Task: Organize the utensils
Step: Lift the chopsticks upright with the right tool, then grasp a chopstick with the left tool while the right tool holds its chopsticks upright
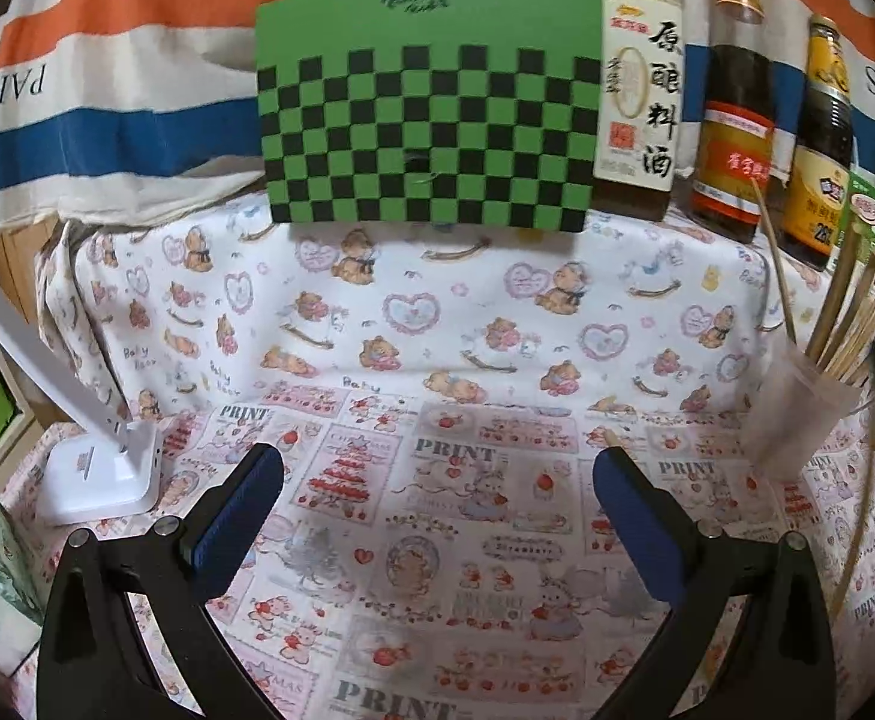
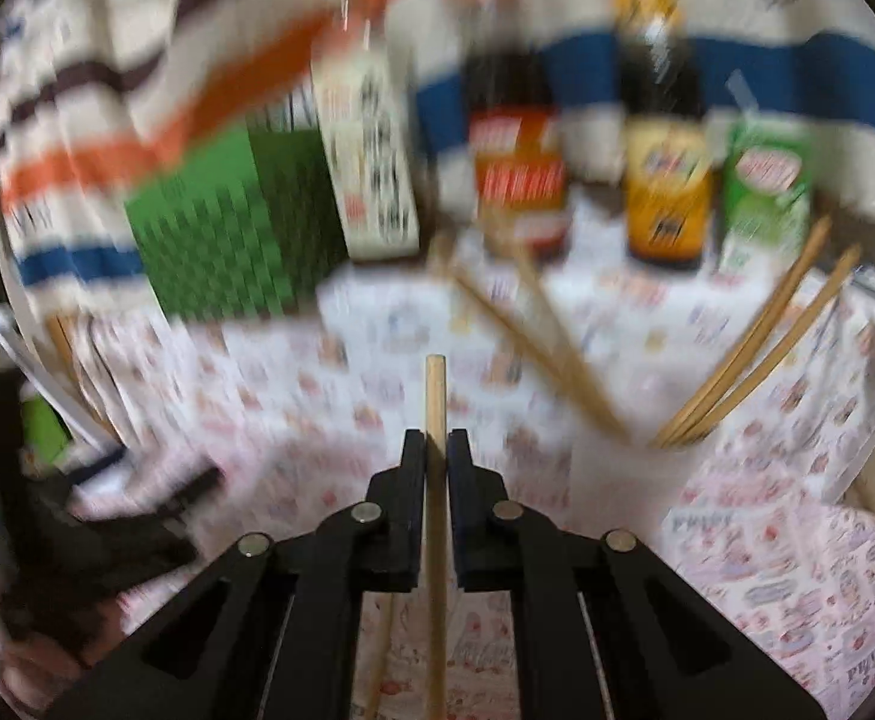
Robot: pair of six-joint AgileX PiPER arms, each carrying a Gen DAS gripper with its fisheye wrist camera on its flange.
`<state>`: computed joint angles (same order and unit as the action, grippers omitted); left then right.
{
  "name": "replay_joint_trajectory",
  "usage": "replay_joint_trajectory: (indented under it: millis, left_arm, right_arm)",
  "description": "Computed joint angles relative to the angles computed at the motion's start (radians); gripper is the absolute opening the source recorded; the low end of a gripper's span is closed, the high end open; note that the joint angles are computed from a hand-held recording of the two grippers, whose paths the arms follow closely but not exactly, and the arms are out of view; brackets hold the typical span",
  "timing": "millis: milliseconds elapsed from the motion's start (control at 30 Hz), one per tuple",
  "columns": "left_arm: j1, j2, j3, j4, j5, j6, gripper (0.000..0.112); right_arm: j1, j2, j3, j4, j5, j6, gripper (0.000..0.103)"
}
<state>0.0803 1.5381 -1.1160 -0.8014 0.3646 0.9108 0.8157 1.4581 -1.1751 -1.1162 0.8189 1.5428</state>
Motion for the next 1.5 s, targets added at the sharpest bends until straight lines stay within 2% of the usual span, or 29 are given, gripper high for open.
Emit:
replay_joint_trajectory:
  millis: [67,167,233,300,333,433,467,533,767,800,900,1033,1067,1133,1167,1200,1233,1367,1433,1500]
  left_arm:
    - [-0.003,-0.006,0.004,-0.065,0.025,0.08,0.101]
    - [-0.027,0.028,-0.073,-0.01,0.164,0.057,0.098]
    - [-0.078,0.068,-0.164,0.12,0.257,-0.072,0.095]
    - [-0.13,0.118,-0.263,0.234,0.34,-0.199,0.085]
    - [-0.153,0.155,-0.324,0.269,0.389,-0.246,0.085]
    - [-0.224,0.254,-0.471,0.407,0.474,-0.419,0.081]
    - [-0.237,0.272,-0.49,0.418,0.479,-0.445,0.081]
    - [-0.262,0.313,-0.535,0.457,0.475,-0.51,0.078]
    - [-0.334,0.452,-0.65,0.664,0.494,-0.749,0.055]
    - [-0.337,0.47,-0.664,0.671,0.511,-0.766,0.05]
    - [-0.332,0.516,-0.713,0.616,0.583,-0.754,0.046]
    - [-0.395,0.507,-0.679,0.779,0.523,-0.854,0.044]
    - [-0.397,0.51,-0.683,0.775,0.528,-0.858,0.041]
    - [-0.391,0.518,-0.703,0.764,0.552,-0.872,0.024]
    - [-0.388,0.518,-0.71,0.772,0.564,-0.882,0.009]
    - [-0.382,0.52,-0.72,0.76,0.582,-0.877,0.007]
    - [-0.37,0.511,-0.715,0.729,0.586,-0.859,0.006]
    - [-0.366,0.387,-0.604,0.722,0.505,-0.808,0.006]
    - [-0.344,0.304,-0.566,0.648,0.494,-0.747,0.006]
    - [-0.315,0.208,-0.533,0.569,0.489,-0.692,0.006]
  right_arm:
    - [0.052,-0.076,0.037,-0.073,0.039,0.039,0.007]
    - [0.123,-0.136,0.072,-0.173,0.114,0.069,0.006]
    - [0.15,-0.156,0.098,-0.2,0.152,0.096,0.006]
    - [0.154,-0.19,0.155,-0.246,0.16,0.169,0.007]
    - [0.154,-0.207,0.192,-0.281,0.163,0.225,0.007]
    - [0.182,-0.246,0.232,-0.314,0.215,0.285,0.007]
    - [0.175,-0.264,0.25,-0.327,0.212,0.294,0.006]
    - [0.19,-0.292,0.281,-0.355,0.257,0.331,0.006]
    - [0.145,-0.34,0.319,-0.33,0.263,0.354,0.006]
    - [0.145,-0.346,0.322,-0.33,0.266,0.354,0.006]
    - [0.159,-0.366,0.335,-0.344,0.298,0.372,0.006]
    - [0.148,-0.387,0.341,-0.337,0.289,0.373,0.006]
    - [0.144,-0.388,0.343,-0.335,0.285,0.374,0.006]
    - [0.14,-0.386,0.344,-0.333,0.285,0.38,0.006]
    - [0.139,-0.387,0.348,-0.338,0.285,0.389,0.006]
    - [0.141,-0.391,0.356,-0.35,0.284,0.404,0.006]
    - [0.145,-0.397,0.364,-0.362,0.283,0.418,0.006]
    - [0.159,-0.431,0.385,-0.388,0.291,0.449,0.006]
    - [0.147,-0.433,0.387,-0.384,0.296,0.458,0.007]
    - [0.114,-0.436,0.389,-0.37,0.263,0.464,0.006]
